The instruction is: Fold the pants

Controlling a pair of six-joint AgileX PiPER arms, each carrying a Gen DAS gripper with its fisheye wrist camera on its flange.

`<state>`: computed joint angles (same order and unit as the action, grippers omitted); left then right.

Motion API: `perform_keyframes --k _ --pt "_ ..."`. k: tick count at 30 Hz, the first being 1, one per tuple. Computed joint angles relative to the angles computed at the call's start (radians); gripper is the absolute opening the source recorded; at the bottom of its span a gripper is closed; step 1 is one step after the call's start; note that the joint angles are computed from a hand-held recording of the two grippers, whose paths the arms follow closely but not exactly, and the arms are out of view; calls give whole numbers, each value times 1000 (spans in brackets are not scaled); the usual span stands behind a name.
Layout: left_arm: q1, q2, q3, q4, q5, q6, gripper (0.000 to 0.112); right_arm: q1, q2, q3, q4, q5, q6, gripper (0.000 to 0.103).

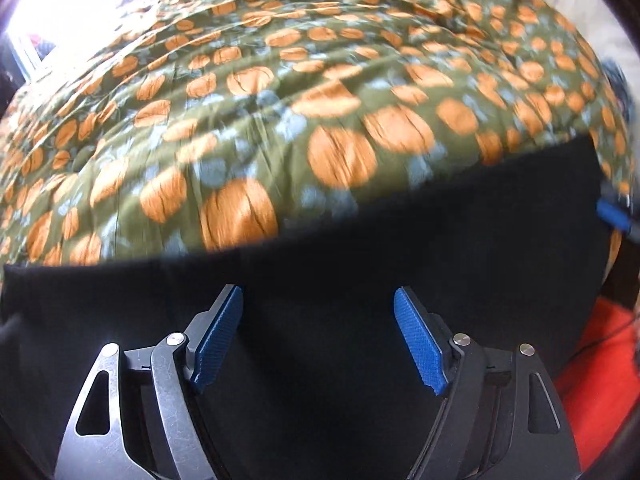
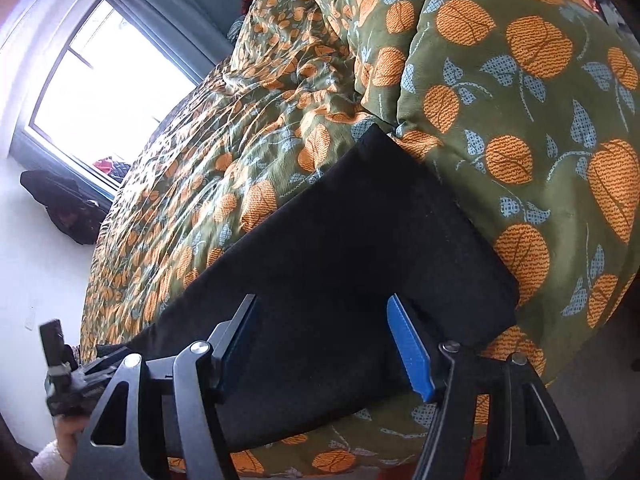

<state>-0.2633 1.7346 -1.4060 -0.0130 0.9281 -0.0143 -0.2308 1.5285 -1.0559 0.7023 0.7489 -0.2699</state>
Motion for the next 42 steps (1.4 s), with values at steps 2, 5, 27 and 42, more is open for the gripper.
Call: perform_keyframes --k 2,5,27,42 --pt "-27 -75 98 5 -34 -1 82 -1 -5 4 -1 1 -4 65" --pt "-83 -165 202 20 -60 -4 85 -5 -12 9 -1 3 -6 65" --pt "-167 -255 369 113 -209 -128 89 -498 -118 181 492 372 -206 67" --pt "-162 -256 390 104 -247 -113 93 -251 79 26 243 162 -54 56"
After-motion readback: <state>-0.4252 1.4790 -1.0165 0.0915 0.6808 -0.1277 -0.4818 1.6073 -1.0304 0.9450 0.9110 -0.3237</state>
